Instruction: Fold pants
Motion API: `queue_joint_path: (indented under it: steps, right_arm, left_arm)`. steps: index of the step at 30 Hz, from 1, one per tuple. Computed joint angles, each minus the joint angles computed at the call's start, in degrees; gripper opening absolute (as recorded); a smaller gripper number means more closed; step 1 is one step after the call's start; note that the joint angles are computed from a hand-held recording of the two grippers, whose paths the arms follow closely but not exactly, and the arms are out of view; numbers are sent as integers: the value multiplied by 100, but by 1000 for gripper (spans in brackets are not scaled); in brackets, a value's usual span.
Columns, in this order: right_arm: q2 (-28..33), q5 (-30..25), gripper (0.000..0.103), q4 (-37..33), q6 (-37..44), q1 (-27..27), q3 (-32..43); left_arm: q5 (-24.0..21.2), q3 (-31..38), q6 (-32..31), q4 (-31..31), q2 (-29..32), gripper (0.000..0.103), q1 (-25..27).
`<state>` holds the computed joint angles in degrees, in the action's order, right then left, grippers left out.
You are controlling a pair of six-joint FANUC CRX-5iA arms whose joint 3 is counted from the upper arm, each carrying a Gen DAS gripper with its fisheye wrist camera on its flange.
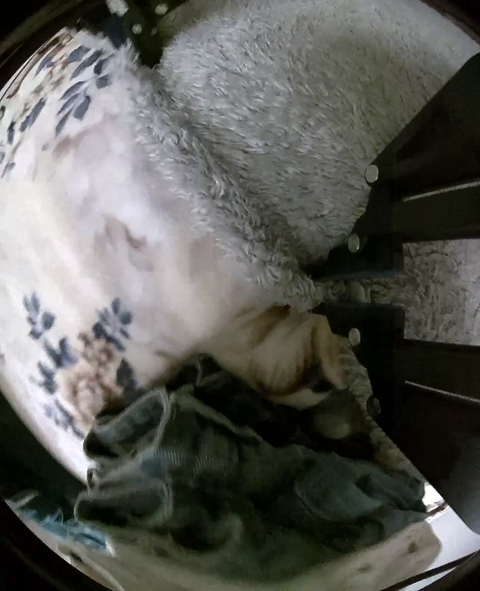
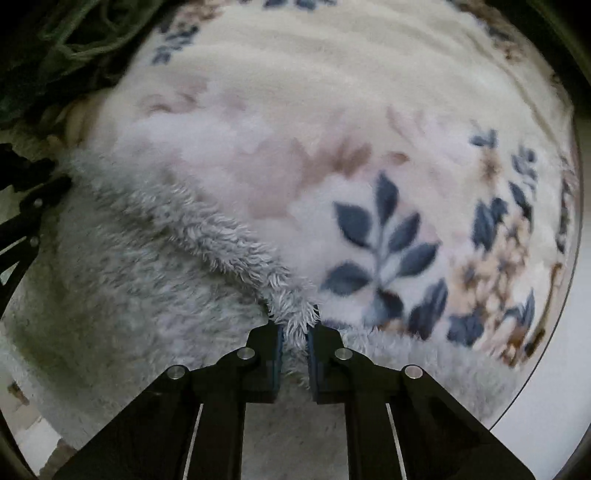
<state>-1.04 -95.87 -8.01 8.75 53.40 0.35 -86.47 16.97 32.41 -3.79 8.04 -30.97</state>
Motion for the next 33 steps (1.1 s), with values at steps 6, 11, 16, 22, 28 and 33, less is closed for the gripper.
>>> queue_joint_path:
  steps: [6, 11, 16, 22, 28, 33]
  right_arm:
    - [-466, -93, 9, 874, -2527, 1351, 27]
    - [-360, -765, 9, 1370, -4035, 2393, 724]
    - [17, -1103, 9, 1519, -4899, 3228, 1436]
    - [414, -134, 9, 1228, -5898, 4149, 1451]
    - [432, 1109, 11, 1133, -6428, 4585, 820]
    - [258, 1671, 38, 1221, -6785, 4755, 454]
  left_arm:
    - [-267, -49, 338, 842, -651, 6, 690]
    - [-672, -166, 263, 1303, -1371, 6, 1445]
    - [-1356, -480, 589, 1474, -1964, 6, 2245]
    - [-2258, -1615, 192, 846, -3342, 5, 3367]
    - [-2425, -2889, -180, -200, -4133, 5, 3778]
    - [-2550, -2747, 264, 68, -3889, 17, 3782]
